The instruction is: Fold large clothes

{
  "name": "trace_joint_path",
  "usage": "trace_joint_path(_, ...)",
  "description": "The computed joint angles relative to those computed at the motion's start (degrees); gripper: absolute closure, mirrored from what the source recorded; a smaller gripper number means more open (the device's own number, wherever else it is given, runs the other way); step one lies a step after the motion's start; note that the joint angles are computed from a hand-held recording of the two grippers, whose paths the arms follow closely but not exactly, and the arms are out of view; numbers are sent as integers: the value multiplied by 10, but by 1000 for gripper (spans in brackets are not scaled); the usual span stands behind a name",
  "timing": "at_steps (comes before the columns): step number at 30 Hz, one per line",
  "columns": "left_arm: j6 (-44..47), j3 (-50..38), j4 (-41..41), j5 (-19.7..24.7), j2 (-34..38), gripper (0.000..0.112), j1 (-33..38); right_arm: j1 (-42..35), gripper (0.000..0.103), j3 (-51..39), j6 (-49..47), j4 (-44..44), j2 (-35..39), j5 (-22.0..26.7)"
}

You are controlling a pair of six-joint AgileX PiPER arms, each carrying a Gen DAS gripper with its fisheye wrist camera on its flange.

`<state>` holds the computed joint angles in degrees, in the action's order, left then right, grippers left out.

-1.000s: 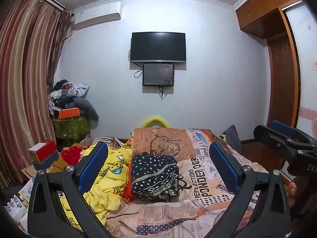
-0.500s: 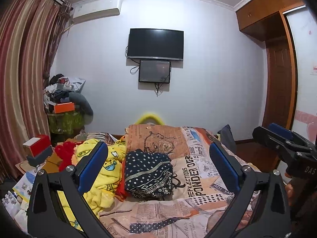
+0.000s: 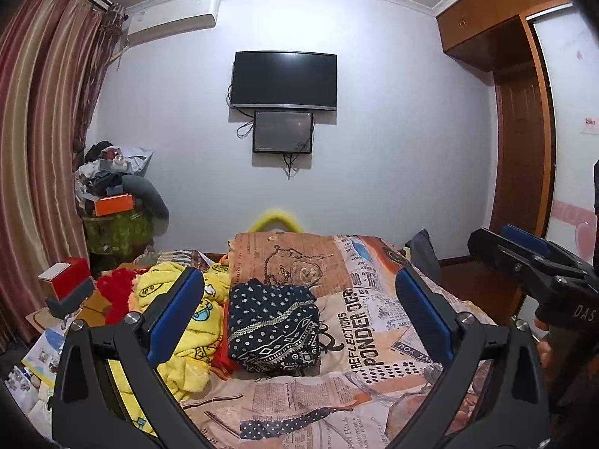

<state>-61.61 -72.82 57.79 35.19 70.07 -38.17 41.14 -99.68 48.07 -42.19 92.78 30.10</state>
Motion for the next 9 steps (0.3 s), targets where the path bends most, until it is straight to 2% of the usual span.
trace_joint_path(9,24,1,-29,-15,2,10,9,-5,0,4,3,5,-2,0)
